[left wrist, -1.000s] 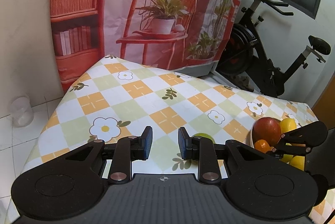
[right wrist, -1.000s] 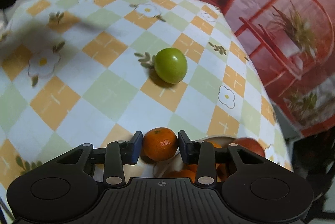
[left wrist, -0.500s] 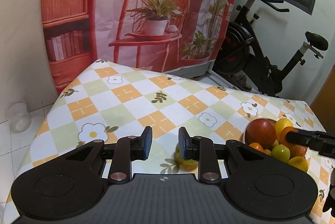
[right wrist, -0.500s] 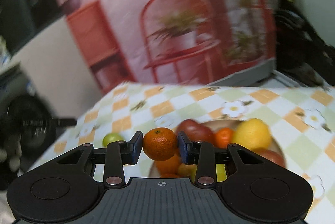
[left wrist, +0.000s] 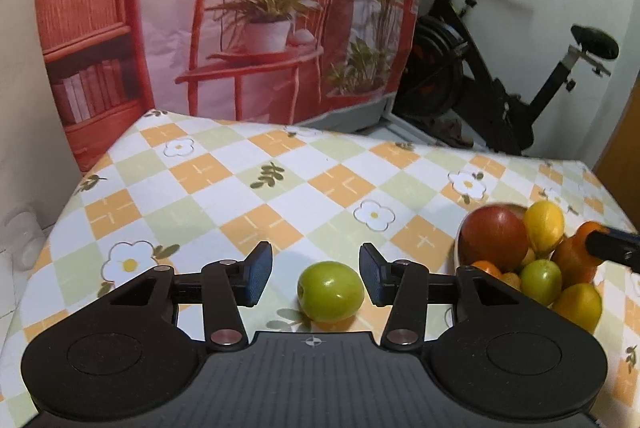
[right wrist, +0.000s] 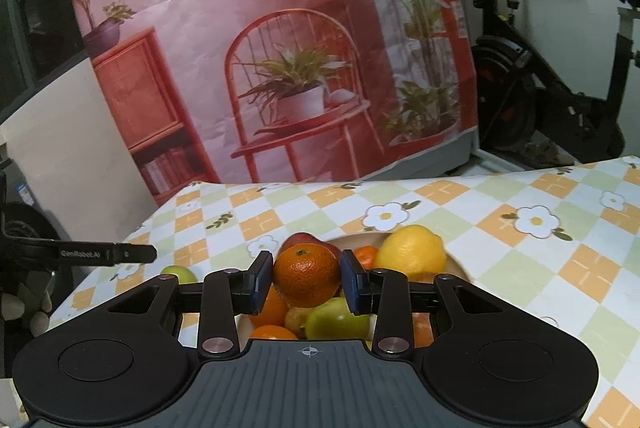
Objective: Organize fruits
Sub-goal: 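Carry the tangerine over the plate with the right tool while the left tool closes on the green apple, then carry the green apple onto the plate with the left tool while the right tool holds the tangerine above it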
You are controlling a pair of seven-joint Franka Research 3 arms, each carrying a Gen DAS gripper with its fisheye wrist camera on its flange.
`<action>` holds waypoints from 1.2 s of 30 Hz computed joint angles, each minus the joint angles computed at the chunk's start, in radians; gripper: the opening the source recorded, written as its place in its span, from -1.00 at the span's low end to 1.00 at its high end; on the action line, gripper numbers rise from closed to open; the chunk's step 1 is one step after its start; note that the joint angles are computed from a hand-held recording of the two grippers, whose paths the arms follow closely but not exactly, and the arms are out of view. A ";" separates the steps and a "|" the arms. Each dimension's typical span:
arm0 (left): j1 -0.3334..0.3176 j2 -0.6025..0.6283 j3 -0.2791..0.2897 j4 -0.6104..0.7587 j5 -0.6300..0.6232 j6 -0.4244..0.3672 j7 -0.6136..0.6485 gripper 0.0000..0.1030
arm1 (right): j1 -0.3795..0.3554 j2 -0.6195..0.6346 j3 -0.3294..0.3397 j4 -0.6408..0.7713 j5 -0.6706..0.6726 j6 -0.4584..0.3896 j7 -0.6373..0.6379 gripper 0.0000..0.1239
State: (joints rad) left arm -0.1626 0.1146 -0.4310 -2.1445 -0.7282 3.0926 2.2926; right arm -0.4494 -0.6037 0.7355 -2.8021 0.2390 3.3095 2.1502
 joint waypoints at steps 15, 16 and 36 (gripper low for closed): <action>0.000 0.085 0.032 0.040 0.422 -0.058 -0.398 0.01 | 0.028 -0.039 -0.024 -0.046 -0.010 0.004 0.010 -0.46; 0.001 0.089 0.031 0.045 0.436 -0.060 -0.413 0.01 | 0.030 -0.038 -0.025 -0.046 -0.009 0.006 0.008 -0.46; 0.083 0.039 -0.072 0.014 0.313 -0.066 -0.297 -0.04 | 0.057 -0.040 -0.047 -0.060 0.023 0.022 -0.030 -0.46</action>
State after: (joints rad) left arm -0.0791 0.1538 -0.5025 -2.1308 -0.4156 3.0266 1.9961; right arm -0.3927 -0.6433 0.6882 -2.8617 0.2621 3.3316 2.1204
